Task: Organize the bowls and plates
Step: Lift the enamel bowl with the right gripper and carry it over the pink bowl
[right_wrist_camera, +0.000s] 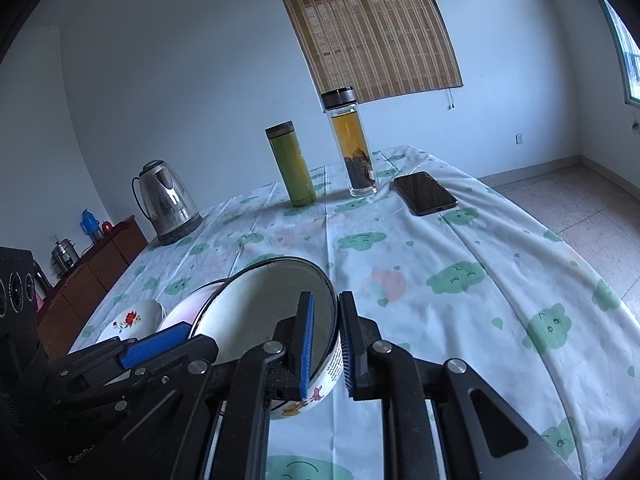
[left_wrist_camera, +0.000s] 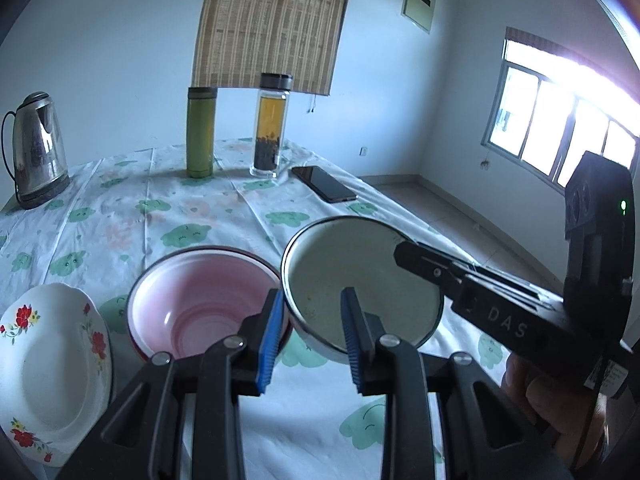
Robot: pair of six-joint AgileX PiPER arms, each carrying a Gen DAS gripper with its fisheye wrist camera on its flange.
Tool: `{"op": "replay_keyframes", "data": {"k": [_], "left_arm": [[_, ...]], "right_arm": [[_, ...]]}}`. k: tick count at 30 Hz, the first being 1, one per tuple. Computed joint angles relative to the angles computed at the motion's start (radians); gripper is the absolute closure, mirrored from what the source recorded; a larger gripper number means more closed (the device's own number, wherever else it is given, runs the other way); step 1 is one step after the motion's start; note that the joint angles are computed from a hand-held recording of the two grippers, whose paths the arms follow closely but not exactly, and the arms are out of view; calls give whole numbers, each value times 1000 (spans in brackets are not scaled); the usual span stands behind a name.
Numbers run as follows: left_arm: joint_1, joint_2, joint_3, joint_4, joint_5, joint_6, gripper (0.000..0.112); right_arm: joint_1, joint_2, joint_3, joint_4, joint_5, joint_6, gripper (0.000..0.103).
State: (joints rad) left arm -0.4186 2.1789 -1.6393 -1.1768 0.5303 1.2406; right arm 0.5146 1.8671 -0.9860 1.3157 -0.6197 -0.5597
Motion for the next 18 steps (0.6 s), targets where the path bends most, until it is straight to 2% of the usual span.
{"op": "replay_keyframes", "data": {"k": [12, 18], "left_arm": [[39, 4, -37, -27, 8, -18, 85], [44, 2, -39, -33, -22, -13, 85]], "right_arm": [[28, 11, -91, 87, -4, -152, 89], [26, 31, -138, 118, 8, -209, 89]]}}
